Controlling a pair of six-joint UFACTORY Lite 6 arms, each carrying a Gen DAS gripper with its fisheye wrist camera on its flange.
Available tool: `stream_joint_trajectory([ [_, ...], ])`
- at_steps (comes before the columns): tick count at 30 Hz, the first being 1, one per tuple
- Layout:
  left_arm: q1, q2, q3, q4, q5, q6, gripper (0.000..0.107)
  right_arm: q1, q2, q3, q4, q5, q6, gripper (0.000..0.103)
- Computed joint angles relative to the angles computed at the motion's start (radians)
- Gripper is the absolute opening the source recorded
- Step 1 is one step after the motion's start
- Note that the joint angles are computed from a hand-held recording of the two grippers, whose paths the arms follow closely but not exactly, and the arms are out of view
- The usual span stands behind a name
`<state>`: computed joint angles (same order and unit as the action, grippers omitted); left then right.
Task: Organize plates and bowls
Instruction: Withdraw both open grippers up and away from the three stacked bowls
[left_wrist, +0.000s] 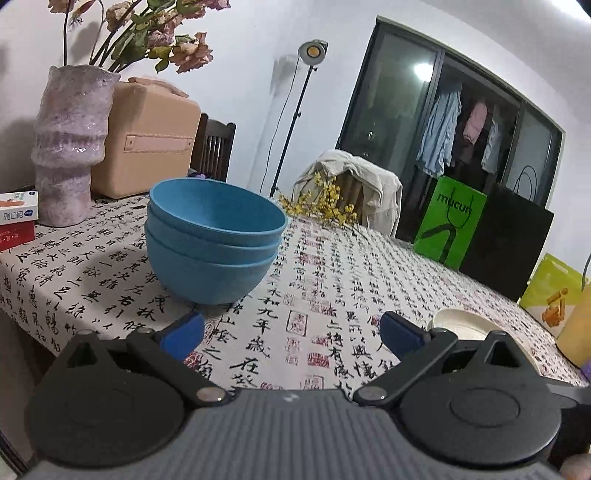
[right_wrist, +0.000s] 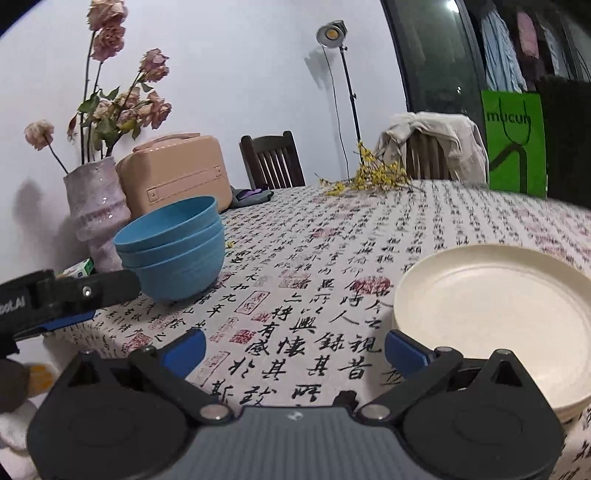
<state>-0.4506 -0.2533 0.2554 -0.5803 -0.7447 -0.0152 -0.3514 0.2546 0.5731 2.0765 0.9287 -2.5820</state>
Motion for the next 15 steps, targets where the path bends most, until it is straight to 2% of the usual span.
stream_joint_trajectory([
  [7, 0.122, -0.128, -0.097, 0.134, 0.044, -0.112, 0.103, 0.058, -0.042, -0.053, 0.085, 0.012, -0.019, 0.103],
  [15, 0.219, -0.088, -0.099, 0.274, 0.017, -0.185, 0.103, 0.154, -0.061, -0.041, 0.189, -0.048, -0.094, 0.103],
])
